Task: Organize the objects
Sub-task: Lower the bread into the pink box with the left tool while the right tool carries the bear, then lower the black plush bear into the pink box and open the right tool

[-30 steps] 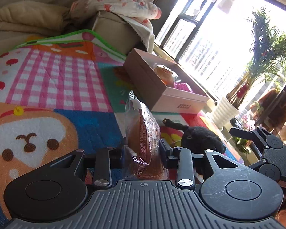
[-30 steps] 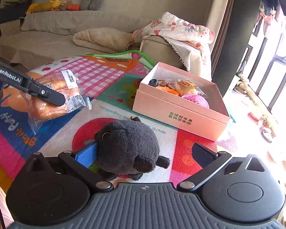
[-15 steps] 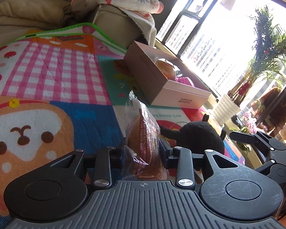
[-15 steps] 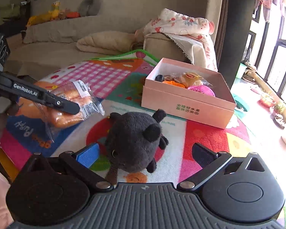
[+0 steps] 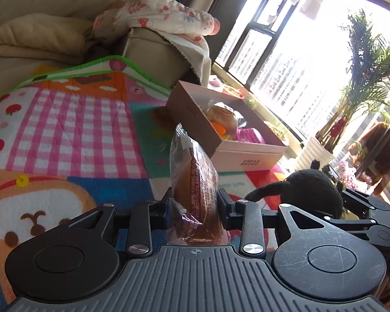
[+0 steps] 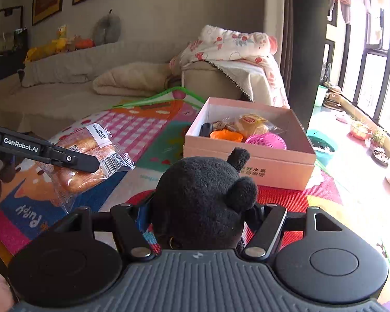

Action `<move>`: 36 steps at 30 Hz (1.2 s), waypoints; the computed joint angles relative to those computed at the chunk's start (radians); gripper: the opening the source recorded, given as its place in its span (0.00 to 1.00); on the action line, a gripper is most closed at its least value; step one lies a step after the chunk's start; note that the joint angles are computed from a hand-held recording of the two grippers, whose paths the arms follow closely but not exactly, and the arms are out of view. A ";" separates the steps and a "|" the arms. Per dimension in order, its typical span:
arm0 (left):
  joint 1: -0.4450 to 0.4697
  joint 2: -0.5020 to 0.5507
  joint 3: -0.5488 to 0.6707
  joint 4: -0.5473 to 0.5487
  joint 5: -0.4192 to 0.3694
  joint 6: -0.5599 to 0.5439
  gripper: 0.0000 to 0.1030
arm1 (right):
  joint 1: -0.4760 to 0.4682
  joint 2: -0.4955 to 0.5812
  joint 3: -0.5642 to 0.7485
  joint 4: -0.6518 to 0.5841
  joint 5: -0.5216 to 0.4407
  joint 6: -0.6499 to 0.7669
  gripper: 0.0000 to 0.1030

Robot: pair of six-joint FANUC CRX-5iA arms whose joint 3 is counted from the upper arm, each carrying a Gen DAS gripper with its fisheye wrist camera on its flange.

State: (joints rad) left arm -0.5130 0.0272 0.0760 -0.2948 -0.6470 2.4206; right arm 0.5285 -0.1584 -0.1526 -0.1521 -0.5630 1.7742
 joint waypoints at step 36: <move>0.072 0.131 0.057 -0.010 0.139 0.062 0.38 | -0.128 0.523 0.660 0.023 -0.048 -0.293 0.78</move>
State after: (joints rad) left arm -0.4406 0.1578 0.1326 -0.3051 -0.5085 2.4824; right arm 0.4000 0.3644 0.5071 -0.1287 -0.6109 1.4807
